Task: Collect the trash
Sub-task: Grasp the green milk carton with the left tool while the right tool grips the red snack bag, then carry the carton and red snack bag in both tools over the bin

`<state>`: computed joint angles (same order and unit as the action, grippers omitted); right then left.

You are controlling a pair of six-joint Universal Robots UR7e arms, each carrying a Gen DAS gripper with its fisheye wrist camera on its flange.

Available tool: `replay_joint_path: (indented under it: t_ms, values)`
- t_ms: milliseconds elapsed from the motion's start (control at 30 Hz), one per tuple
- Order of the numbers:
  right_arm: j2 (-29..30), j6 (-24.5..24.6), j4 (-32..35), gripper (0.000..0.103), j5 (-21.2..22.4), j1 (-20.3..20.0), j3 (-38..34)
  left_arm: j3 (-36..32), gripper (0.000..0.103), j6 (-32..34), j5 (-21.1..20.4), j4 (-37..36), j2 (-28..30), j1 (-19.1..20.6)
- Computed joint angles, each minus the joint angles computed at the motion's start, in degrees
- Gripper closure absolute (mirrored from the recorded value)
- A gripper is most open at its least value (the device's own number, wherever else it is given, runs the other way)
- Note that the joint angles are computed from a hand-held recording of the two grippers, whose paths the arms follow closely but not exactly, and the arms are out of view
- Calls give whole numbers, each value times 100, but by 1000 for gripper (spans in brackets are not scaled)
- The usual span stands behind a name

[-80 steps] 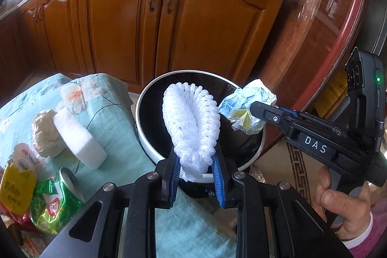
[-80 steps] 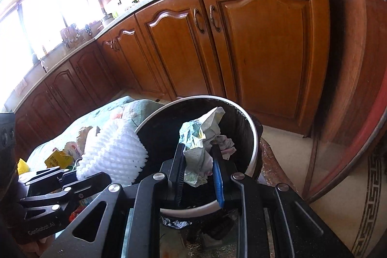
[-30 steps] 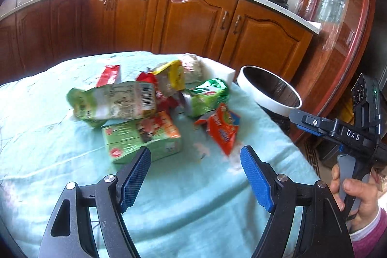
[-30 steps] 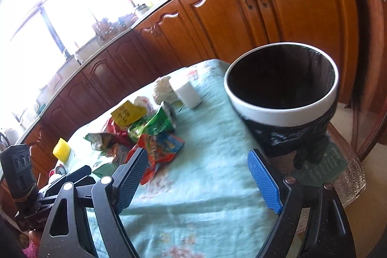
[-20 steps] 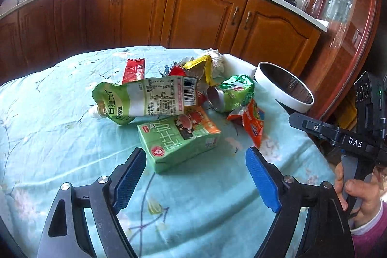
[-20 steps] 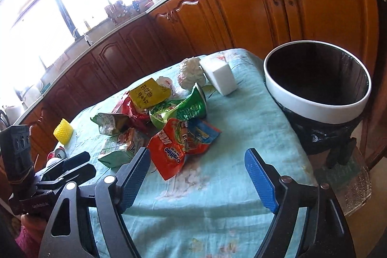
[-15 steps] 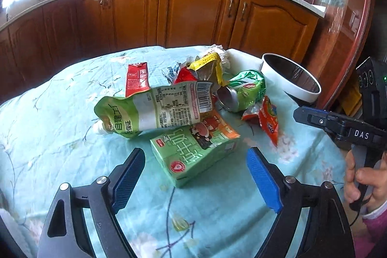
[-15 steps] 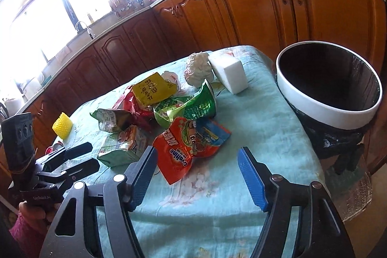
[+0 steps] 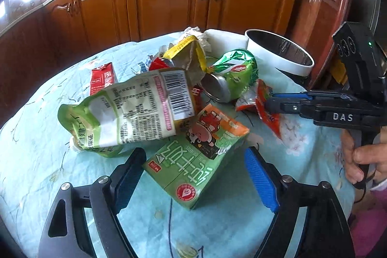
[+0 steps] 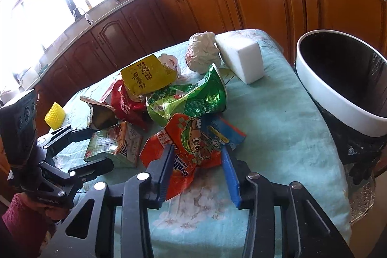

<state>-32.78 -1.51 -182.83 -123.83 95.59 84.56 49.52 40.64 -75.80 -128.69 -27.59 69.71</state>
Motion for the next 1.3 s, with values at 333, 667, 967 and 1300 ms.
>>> replay_joint_path:
  t_ms: [333,667,967,1300]
  values:
    - [-171,-147,-315,101,-35,66,359,996,53,-110,182,-431,-417,-137]
    - [-615,-103,-997,102,-237,130,1034,2019,54,-755,-170,-1267,-923,-341]
    - [-972,-192,-1533,102,-421,129,1469,2055,54,-1093,-464,-1362,-835,-481]
    - [-1302,-244,-1862,102,-550,12,1724,1624,54,-1165,-536,-1297,-447,-602]
